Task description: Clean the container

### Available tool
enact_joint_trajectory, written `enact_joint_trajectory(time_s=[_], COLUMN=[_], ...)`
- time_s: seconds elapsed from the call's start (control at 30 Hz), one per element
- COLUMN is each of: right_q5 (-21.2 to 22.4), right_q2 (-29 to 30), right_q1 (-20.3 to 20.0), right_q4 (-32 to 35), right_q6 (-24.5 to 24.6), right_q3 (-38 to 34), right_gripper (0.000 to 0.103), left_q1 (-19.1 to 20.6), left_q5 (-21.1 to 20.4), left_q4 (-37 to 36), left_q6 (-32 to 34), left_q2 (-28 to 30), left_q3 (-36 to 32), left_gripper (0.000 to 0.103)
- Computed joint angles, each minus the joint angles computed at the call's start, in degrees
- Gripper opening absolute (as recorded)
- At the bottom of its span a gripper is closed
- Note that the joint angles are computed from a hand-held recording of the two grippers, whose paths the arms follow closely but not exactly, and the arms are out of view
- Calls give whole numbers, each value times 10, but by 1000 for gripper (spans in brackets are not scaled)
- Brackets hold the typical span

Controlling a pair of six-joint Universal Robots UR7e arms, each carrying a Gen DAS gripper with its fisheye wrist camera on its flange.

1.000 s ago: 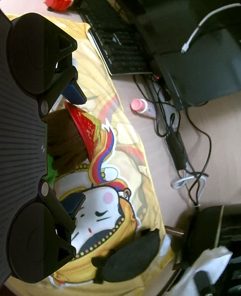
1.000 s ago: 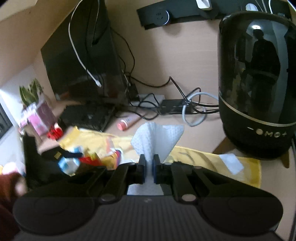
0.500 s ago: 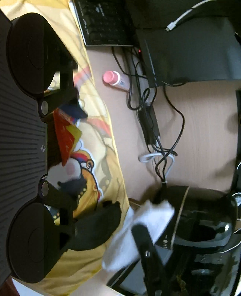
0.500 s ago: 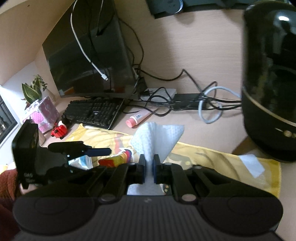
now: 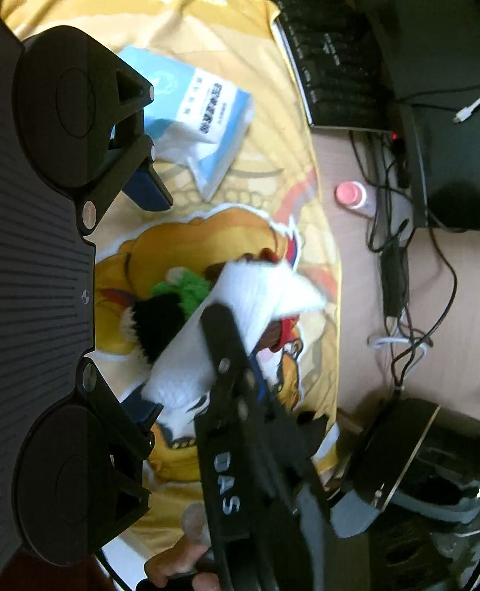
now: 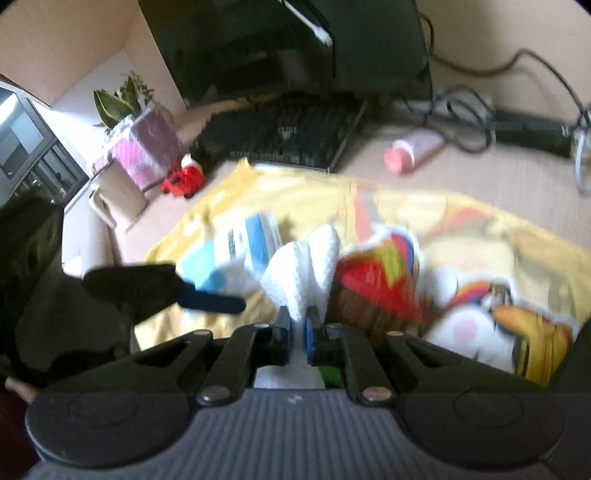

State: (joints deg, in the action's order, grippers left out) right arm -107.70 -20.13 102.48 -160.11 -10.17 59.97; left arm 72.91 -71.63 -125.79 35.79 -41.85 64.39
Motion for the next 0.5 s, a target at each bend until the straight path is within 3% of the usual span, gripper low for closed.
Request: enact_joint_trajectory(time_s=[0.13, 0.27, 0.37, 0.5], right_q5=[-38, -142, -213, -174], right_q2=[-35, -22, 14, 27], right_q1=[2, 19, 33, 43], right_q4=[-33, -106, -106, -106], right_q6=[74, 114, 114, 136], right_q3=[63, 64, 19, 10], right_gripper=[10, 13, 13, 13], left_q1=[-1, -3, -3, -3], left_q5=[-3, -2, 12, 30], left_q4=[58, 120, 172, 210], left_q6=[10, 48, 63, 77], left_q2=[3, 28, 57, 81], left_q3=[-24, -80, -139, -189], left_gripper=[102, 102, 102, 102])
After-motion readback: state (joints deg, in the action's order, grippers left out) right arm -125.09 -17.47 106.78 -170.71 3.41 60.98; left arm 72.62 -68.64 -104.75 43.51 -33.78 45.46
